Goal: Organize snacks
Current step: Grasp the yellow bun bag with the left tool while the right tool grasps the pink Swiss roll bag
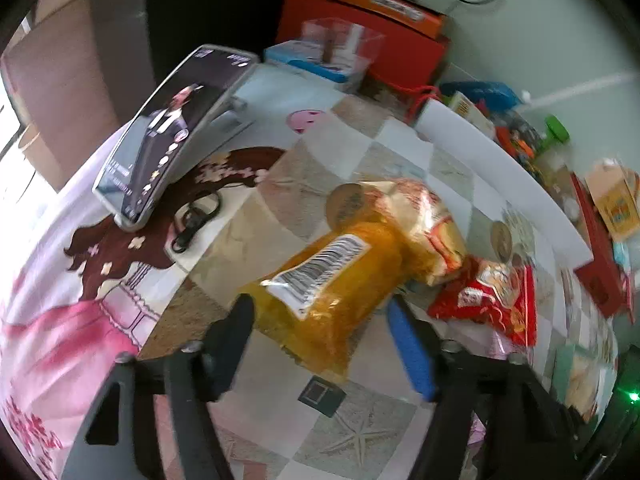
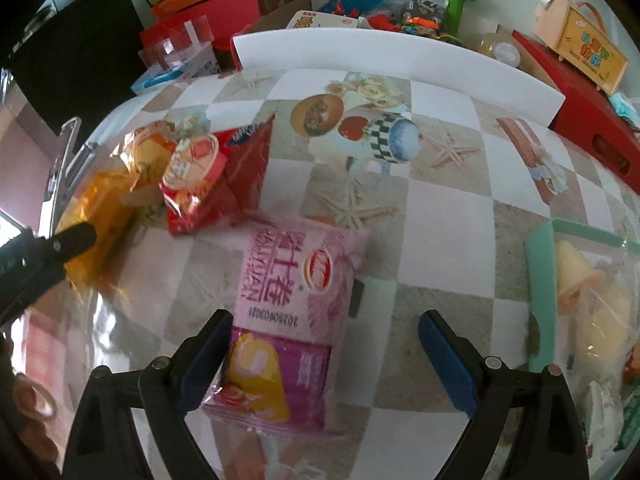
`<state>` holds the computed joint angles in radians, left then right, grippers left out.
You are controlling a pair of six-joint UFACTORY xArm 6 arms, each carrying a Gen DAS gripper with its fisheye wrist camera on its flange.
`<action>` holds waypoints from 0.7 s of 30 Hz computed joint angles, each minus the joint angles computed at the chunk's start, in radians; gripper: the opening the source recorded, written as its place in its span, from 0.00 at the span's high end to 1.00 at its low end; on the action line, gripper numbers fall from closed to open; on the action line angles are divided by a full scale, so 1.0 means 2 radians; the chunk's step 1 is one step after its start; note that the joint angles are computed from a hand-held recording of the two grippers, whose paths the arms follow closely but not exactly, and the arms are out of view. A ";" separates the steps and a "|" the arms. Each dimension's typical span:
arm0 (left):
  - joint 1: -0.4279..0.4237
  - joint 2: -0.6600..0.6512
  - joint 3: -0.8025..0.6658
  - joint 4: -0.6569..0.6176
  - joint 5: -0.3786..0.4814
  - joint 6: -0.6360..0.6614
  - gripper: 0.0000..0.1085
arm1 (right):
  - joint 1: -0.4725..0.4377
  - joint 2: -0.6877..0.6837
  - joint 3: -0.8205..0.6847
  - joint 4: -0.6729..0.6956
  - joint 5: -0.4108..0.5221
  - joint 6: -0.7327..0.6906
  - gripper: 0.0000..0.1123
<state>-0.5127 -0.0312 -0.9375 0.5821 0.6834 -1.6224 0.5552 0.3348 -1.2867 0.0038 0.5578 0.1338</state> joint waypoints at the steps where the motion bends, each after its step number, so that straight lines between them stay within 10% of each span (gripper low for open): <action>1: -0.002 0.004 -0.006 -0.007 0.003 0.014 0.45 | 0.000 -0.003 0.005 -0.007 -0.002 0.001 0.16; 11: -0.001 0.011 -0.014 -0.020 -0.058 0.093 0.52 | -0.004 -0.030 0.042 -0.009 -0.023 -0.016 0.33; 21: 0.002 0.041 -0.051 0.054 0.007 0.090 0.37 | -0.007 -0.035 0.048 -0.010 -0.033 -0.023 0.43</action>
<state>-0.5086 0.0509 -1.0398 0.6897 0.6973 -1.4430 0.5419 0.2653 -1.1915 -0.0166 0.4912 0.0884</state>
